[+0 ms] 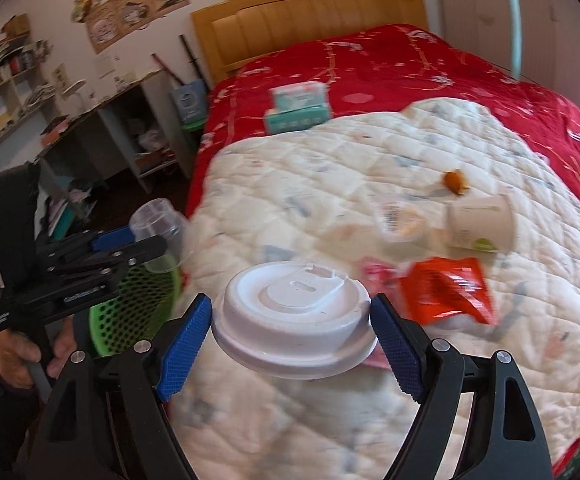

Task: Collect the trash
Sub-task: 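Carry cup and white lid over the green basket and open both grippers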

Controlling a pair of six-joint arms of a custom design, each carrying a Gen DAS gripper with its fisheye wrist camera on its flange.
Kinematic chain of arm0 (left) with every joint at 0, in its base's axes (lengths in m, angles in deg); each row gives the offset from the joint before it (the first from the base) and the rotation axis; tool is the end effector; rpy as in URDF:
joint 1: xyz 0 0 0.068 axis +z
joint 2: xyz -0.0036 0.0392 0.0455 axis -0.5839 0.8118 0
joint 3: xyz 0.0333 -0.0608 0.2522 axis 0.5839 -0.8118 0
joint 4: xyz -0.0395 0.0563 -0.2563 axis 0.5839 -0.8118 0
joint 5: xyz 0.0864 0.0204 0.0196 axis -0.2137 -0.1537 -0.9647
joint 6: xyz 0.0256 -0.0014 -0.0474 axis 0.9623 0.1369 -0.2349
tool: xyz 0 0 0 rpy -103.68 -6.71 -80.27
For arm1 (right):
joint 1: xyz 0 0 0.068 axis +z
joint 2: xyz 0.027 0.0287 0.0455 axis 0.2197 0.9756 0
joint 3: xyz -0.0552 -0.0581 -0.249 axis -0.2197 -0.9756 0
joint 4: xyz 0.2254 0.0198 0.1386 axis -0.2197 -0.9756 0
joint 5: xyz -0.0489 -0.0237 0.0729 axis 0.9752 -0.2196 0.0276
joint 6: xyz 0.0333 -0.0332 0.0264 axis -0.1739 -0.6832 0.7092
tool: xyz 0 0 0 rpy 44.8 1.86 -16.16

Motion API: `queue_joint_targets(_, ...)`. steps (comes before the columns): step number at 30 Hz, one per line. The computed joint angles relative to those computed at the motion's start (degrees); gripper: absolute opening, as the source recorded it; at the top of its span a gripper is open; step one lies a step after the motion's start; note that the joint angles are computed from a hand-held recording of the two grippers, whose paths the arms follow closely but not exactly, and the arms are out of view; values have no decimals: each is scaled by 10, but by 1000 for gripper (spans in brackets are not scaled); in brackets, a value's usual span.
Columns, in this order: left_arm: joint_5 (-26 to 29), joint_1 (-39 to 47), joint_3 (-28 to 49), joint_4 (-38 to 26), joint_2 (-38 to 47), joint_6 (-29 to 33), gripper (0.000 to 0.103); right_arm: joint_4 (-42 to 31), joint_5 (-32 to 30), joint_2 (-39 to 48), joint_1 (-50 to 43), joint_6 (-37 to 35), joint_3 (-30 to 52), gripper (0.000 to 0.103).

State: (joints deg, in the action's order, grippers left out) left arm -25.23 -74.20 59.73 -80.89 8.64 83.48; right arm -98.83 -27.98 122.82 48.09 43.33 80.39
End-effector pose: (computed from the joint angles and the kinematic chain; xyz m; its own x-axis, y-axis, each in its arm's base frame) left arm 0.2552 -0.2041 0.1262 -0.6218 0.3515 -0.6999 0.5712 0.8150 -0.0981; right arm 0.1327 0.0818 0.1574 -0.7365 0.2067 -0.6441 0.0718 0.9707 0.2294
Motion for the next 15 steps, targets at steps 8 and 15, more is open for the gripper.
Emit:
queue_joint_targets(8,17,158,-131,0,-96,47,52,120,23,211,113,41,83,78)
queue_joint_targets(15,40,268,-145,17,-41,78,53,167,17,353,154,44,163,78)
